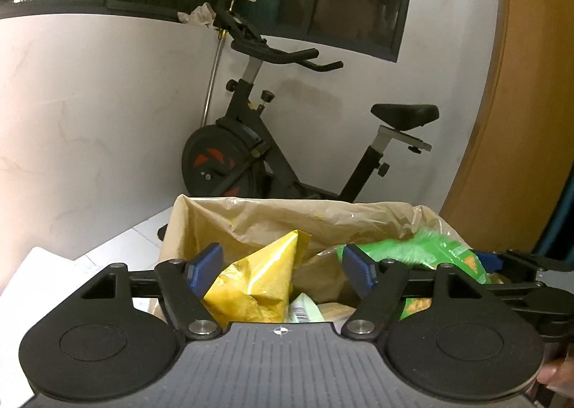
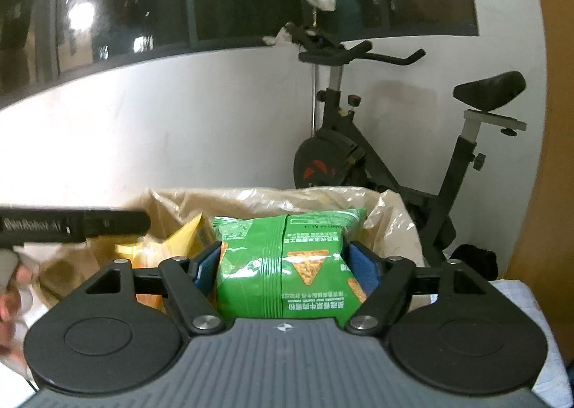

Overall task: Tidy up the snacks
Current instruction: 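Open both tools to drop the chip bag and bread packet into the box, then move both tools back to the remaining snacks beside the box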

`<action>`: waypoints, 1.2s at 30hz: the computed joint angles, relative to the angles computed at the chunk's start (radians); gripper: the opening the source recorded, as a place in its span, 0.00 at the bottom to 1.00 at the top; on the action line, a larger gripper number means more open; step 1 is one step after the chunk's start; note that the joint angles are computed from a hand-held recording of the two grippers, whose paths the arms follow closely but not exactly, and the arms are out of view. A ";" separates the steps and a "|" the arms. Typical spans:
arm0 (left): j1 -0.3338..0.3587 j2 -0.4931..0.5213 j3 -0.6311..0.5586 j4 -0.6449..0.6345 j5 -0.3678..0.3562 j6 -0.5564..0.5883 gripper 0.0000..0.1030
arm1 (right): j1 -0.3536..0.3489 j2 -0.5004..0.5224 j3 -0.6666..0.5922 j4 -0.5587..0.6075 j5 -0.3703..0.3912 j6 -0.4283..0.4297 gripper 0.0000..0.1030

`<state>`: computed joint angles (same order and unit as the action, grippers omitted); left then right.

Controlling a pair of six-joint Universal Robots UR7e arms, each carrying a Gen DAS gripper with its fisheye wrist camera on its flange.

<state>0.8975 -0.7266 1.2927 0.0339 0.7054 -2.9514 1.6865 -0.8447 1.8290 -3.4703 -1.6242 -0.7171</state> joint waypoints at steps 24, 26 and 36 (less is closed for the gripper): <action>-0.078 -0.138 0.233 -0.020 -0.070 -0.024 0.74 | 0.007 -0.091 0.185 -0.153 0.005 0.021 0.86; -0.081 -0.147 0.255 -0.006 -0.066 -0.052 0.74 | 0.002 -0.094 0.212 -0.190 0.008 0.018 0.86; -0.107 -0.200 0.409 -0.100 -0.109 -0.068 0.74 | -0.042 -0.105 0.354 -0.414 0.041 0.003 0.86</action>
